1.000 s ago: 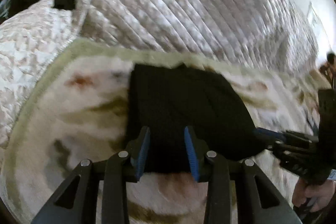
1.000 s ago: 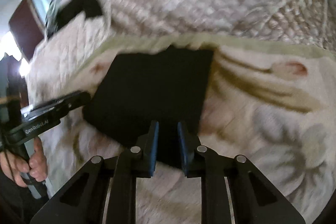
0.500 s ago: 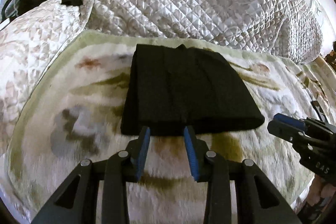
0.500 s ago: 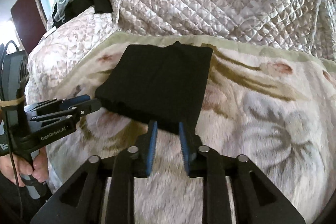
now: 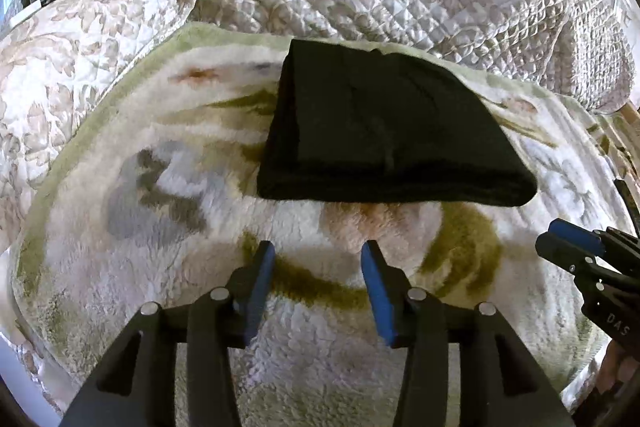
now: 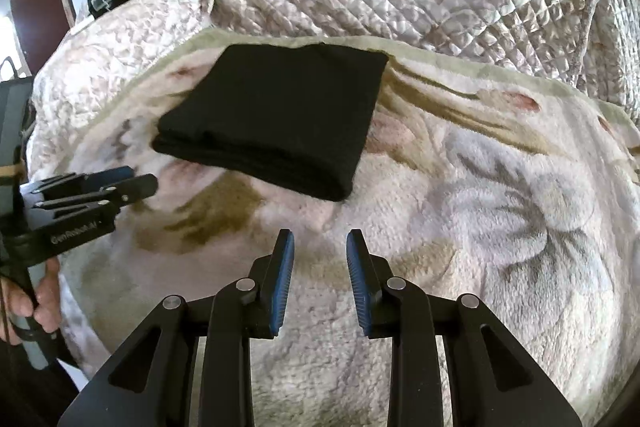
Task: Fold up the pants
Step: 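Open both grippers and pull them back from the folded pants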
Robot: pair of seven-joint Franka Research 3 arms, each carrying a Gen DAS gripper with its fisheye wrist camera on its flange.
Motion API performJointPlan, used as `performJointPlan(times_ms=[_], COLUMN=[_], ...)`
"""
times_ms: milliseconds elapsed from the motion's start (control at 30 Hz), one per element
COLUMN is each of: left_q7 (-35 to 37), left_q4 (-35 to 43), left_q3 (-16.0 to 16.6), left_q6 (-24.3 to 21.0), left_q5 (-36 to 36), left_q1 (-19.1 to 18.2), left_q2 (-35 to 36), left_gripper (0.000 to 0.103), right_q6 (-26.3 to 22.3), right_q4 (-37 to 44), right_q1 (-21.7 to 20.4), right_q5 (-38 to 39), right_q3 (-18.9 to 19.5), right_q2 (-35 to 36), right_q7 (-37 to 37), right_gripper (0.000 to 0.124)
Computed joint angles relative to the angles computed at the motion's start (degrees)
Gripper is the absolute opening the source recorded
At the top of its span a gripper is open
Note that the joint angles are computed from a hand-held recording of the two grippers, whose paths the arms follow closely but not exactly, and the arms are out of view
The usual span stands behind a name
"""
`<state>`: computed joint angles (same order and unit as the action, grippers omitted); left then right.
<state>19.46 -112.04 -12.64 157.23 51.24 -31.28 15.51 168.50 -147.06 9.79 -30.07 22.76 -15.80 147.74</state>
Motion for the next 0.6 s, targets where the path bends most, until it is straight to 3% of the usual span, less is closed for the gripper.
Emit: performJointPlan(times_ms=[333, 600], left_q7=[0.4, 0.5], left_q4=[0.9, 1.0], left_q3=[0.4, 0.5], left_q6=[-0.2, 0.1], left_q5=[1.9, 2.0], left_q1=[-0.8, -0.9], left_q2=[1.0, 1.2], left_gripper=[0.063, 0.065], right_q6=[1.5, 2.5], right_q4=[-0.3, -0.2], right_q1=[-1.4, -2.8], right_q5=[-2.5, -6.1], right_q3=[0.5, 1.4], right_q2=[1.0, 1.4], right_q7=[2.0, 4.7], right_gripper=[0.038, 0.041])
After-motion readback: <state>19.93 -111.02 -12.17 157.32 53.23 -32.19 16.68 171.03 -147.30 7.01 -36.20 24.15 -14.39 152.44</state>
